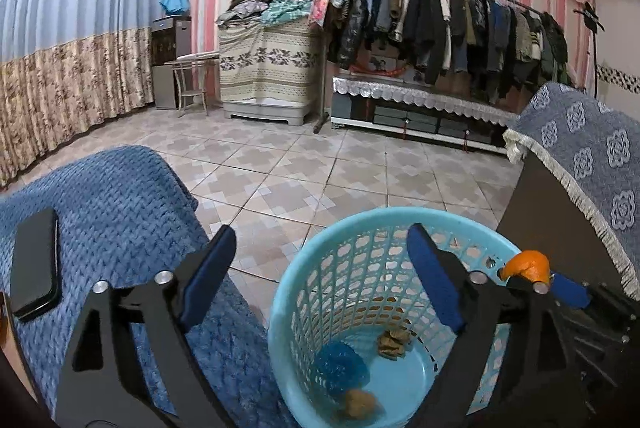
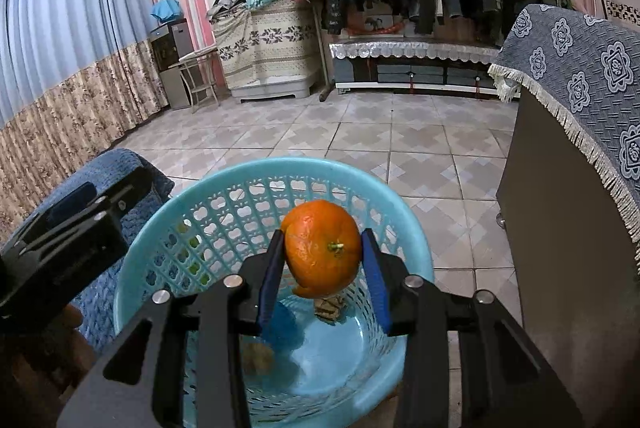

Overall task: Collect trash
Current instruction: 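Open left tool to drop brown cloth into the basket, then open right tool to drop tangerine into the basket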

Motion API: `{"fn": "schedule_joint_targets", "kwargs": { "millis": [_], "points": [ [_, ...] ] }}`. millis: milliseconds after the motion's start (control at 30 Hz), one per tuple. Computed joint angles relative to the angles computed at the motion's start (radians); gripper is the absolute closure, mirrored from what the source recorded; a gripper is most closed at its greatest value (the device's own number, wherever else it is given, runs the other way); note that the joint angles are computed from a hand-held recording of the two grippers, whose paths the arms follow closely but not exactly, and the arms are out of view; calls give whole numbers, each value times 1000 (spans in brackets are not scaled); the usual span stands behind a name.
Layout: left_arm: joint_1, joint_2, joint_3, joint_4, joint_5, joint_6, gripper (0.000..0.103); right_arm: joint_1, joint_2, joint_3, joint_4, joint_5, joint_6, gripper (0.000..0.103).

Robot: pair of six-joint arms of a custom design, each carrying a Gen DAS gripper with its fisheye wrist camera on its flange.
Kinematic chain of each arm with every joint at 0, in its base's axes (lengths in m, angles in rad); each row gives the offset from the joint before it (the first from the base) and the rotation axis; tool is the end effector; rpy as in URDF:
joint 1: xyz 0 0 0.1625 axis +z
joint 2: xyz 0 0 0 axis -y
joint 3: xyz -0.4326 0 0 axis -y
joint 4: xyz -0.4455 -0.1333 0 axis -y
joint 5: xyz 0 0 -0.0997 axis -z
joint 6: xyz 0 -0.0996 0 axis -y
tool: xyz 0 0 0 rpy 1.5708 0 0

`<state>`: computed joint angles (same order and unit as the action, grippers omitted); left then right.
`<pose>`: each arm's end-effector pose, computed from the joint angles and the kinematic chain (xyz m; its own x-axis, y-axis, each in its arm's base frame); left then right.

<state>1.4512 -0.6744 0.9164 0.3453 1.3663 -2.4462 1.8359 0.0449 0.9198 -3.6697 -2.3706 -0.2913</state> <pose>0.0574 -0.8090 0.1888 -0.7196 0.3133 -0.6197 0.6865 0.4551 -0.5671 0.2670 -0.7472 -0.1621 -0.7755 0.3087 0.5508 -0.3482 0.5186 -0.7809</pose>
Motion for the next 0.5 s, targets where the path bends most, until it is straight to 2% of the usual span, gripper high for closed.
{"fn": "schedule_joint_targets", "kwargs": {
  "millis": [33,67,100,167,233,300,433,500],
  "points": [
    [2,-2,0,0,2,-6,15,1,5,-9,4,4,-5,63],
    [3,-4,-1,1,3,-13,15,1,8,-13,6,10,-11,58],
    [4,-6,-3,2,1,-19,14,3,16,-27,7,11,-22,49],
    [4,-12,-2,-1,-8,-19,14,8,30,-48,-2,12,-44,38],
    [2,-34,27,-36,-24,-5,13,12,37,-58,-8,18,-53,33],
    [-1,-64,66,-77,-34,12,11,16,38,-61,-11,22,-53,20],
    [2,-123,119,-110,-27,13,8,37,66,-101,-48,5,-113,10],
    [5,-157,148,-131,-32,12,6,46,75,-112,-65,3,-136,9]
  ]
}}
